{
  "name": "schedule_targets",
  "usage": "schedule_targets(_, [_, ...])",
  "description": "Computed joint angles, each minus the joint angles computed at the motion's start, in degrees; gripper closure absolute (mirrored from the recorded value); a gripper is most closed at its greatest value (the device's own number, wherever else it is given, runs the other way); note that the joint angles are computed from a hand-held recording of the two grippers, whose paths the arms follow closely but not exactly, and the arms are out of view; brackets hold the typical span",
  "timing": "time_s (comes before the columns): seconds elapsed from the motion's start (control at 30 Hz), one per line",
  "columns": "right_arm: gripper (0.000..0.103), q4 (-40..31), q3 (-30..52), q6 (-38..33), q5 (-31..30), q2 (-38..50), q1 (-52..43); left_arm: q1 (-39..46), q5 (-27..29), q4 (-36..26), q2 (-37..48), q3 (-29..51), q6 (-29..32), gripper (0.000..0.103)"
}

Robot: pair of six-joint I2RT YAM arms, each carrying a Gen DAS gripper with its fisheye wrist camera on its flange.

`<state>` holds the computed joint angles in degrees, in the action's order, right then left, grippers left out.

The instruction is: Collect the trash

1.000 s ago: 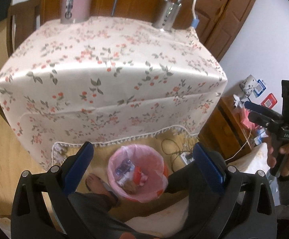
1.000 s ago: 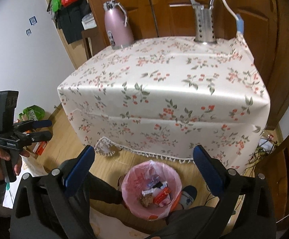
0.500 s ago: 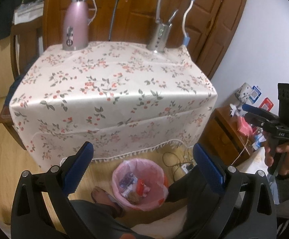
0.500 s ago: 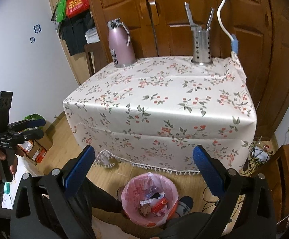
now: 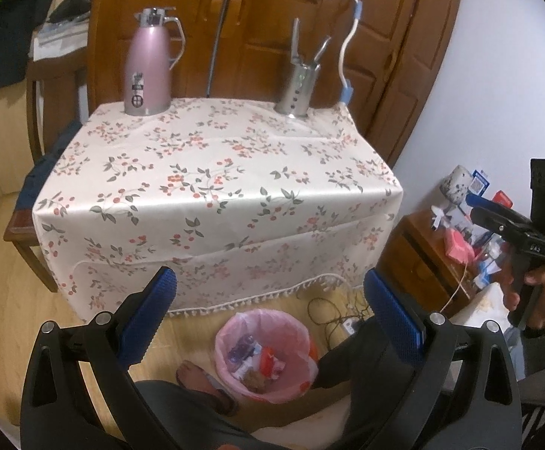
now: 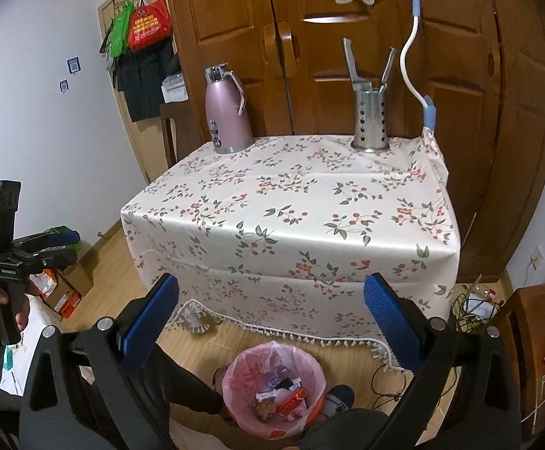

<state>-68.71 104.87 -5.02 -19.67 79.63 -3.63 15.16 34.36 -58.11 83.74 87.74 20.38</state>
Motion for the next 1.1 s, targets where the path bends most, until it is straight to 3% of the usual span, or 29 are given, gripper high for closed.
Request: schedule_targets(1.1, [0.005,-0.9,-0.3,0.4,-0.9,-2.6,-1.6,3.3,1.0,1.7,-4.7,-1.8,-0.9,0.006])
